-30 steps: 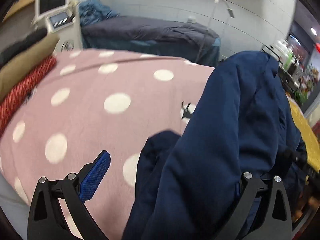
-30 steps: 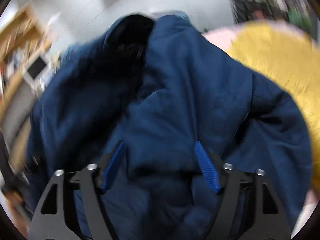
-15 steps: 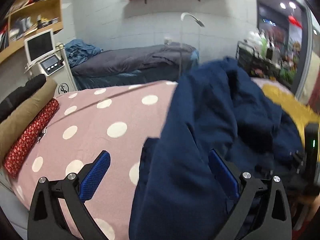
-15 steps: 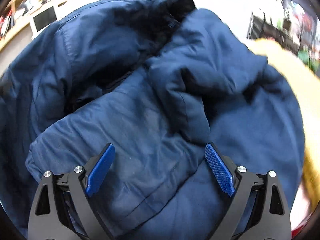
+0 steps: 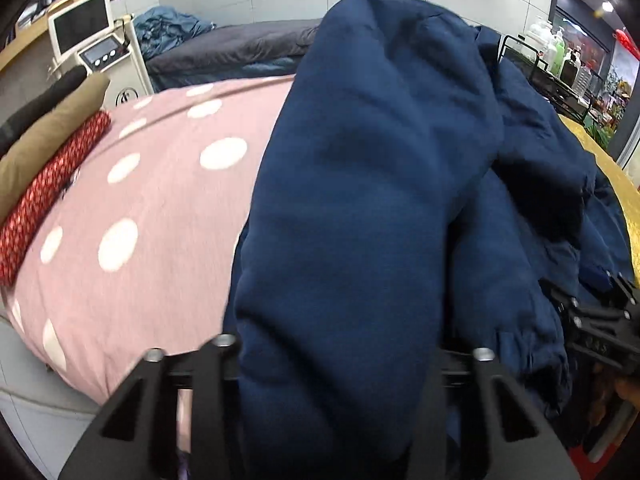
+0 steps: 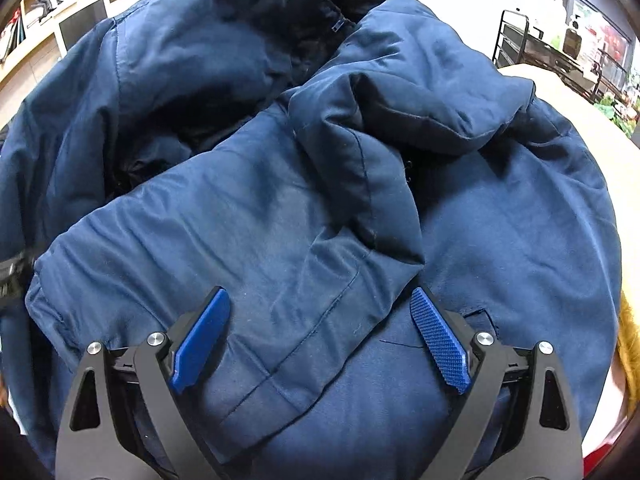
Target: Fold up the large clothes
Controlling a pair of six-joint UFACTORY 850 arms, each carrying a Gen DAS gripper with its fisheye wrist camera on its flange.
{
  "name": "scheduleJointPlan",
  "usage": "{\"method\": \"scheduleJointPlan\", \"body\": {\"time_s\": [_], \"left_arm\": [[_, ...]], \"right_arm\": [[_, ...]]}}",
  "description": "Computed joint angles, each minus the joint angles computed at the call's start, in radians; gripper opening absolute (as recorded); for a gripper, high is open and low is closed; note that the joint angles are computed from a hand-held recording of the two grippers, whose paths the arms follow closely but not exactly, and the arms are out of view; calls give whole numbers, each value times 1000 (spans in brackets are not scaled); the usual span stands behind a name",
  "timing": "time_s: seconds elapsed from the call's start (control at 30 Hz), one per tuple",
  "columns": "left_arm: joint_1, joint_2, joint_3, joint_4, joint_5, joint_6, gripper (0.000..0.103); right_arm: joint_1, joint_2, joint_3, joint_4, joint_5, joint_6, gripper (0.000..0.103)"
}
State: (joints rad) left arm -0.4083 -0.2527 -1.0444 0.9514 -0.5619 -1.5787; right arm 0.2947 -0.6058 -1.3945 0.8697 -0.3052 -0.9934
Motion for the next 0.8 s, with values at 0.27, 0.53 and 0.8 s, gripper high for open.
{"method": "scheduleJointPlan", "body": {"time_s": [0.27, 0.53, 0.8], "left_arm": [[106, -5, -86, 241, -129, -65, 19], [258, -204, -364, 179, -248, 134, 49], [314, -163, -270, 131, -95, -55, 97]], "right_arm": [[-10, 23, 24, 16, -15, -36, 91], [3, 25, 27, -39, 3, 24, 92], [0, 53, 56, 6, 4, -21, 92]]}}
